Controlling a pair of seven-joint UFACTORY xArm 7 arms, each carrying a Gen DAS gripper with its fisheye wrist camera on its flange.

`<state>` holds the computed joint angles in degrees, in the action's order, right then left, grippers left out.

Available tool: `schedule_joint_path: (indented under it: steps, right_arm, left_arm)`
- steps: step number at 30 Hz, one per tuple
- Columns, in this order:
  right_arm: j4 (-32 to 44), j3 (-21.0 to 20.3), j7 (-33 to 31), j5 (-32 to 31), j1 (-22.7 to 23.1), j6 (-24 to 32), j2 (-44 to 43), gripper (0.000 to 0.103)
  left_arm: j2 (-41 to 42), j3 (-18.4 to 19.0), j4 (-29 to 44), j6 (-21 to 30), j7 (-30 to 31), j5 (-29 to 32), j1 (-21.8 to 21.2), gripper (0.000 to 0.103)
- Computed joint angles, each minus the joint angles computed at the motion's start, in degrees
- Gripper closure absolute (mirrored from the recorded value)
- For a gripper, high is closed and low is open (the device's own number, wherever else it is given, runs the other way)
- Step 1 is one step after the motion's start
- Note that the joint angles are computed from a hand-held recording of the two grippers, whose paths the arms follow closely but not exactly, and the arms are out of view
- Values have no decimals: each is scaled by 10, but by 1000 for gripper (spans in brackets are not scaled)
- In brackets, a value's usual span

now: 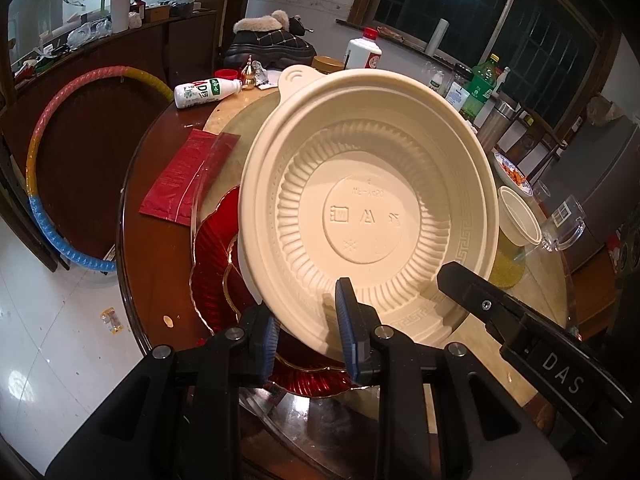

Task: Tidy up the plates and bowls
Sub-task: 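Lower the beige bowl onto the white bowls on the red plates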

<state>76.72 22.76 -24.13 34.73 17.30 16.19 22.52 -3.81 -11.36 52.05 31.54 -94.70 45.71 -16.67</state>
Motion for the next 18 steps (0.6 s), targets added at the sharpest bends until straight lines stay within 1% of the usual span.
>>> schedule_joint_path:
  steps: [7, 18]
  right_arm:
    - [3, -1, 2, -4, 0, 7, 5, 88]
    - [2, -1, 5, -11, 1, 2, 7, 88]
  left_arm:
    - [3, 0, 0, 3, 5, -6, -2, 78]
    - [1, 2, -2, 0, 6, -9, -2, 77]
